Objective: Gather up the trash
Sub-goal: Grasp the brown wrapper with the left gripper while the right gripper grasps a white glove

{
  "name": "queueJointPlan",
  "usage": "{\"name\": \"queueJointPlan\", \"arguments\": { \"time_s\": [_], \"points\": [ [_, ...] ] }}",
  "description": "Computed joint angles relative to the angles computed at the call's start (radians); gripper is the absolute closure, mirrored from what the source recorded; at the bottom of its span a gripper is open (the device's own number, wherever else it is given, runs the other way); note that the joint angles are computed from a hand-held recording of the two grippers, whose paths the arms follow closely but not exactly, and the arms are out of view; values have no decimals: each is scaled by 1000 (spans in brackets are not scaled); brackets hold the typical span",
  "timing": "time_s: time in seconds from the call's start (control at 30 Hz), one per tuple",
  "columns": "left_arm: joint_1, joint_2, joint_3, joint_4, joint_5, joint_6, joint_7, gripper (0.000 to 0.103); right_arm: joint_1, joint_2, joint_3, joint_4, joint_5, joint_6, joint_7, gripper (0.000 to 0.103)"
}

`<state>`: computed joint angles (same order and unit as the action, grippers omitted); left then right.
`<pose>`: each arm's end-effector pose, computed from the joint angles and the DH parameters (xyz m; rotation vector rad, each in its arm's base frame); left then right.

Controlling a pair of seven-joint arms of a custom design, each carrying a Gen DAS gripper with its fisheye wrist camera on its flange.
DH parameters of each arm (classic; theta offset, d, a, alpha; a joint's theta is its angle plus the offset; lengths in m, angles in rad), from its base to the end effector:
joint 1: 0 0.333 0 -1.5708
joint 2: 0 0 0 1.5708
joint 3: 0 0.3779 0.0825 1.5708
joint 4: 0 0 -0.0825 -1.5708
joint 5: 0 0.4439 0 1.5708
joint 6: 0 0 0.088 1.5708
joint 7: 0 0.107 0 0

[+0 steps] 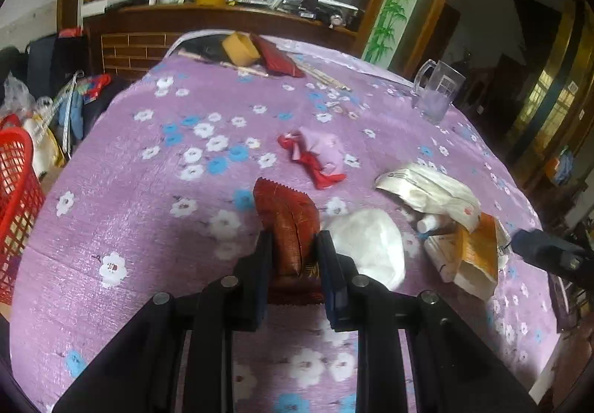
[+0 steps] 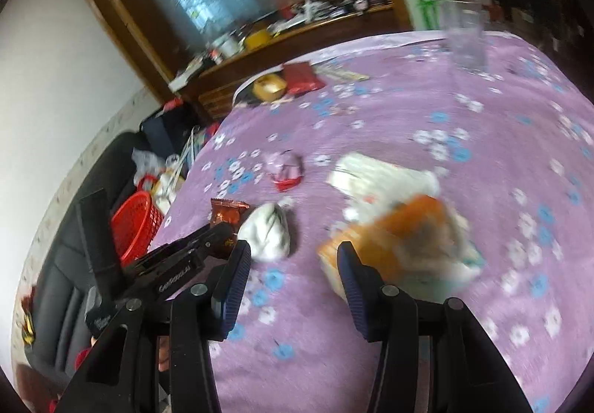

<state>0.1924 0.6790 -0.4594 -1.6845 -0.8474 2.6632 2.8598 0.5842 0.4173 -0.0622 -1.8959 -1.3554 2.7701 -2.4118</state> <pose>0.7736 -0.1321 0.2715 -1.2075 2.5787 -1.2056 0.5965 0.3959 0.3230 -1.1407 2.0781 -0.5025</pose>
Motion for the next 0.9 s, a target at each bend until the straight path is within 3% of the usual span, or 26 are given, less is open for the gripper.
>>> {"name": "queueJointPlan", "arguments": {
  "time_s": [0.3,0.5,0.7,0.8,0.83,0.9],
  "points": [
    [2,70,30,107,31,-75,-93,80,-72,179,19,181,278,153,-308,50],
    [3,103,38,153,62,-131,-168,80,-64,269,-39,238,377,335,-297,50],
    [11,114,33,167,62,-152,-189,80,-126,319,27,279,500,353,-407,51],
    [14,119,33,174,62,-163,-196,80,-171,354,81,303,556,385,-472,58],
    [14,119,33,174,62,-164,-197,80,-167,361,77,309,570,394,-479,64],
    [14,118,33,174,62,-165,-197,80,-113,362,12,309,581,403,-476,79]
  ]
}}
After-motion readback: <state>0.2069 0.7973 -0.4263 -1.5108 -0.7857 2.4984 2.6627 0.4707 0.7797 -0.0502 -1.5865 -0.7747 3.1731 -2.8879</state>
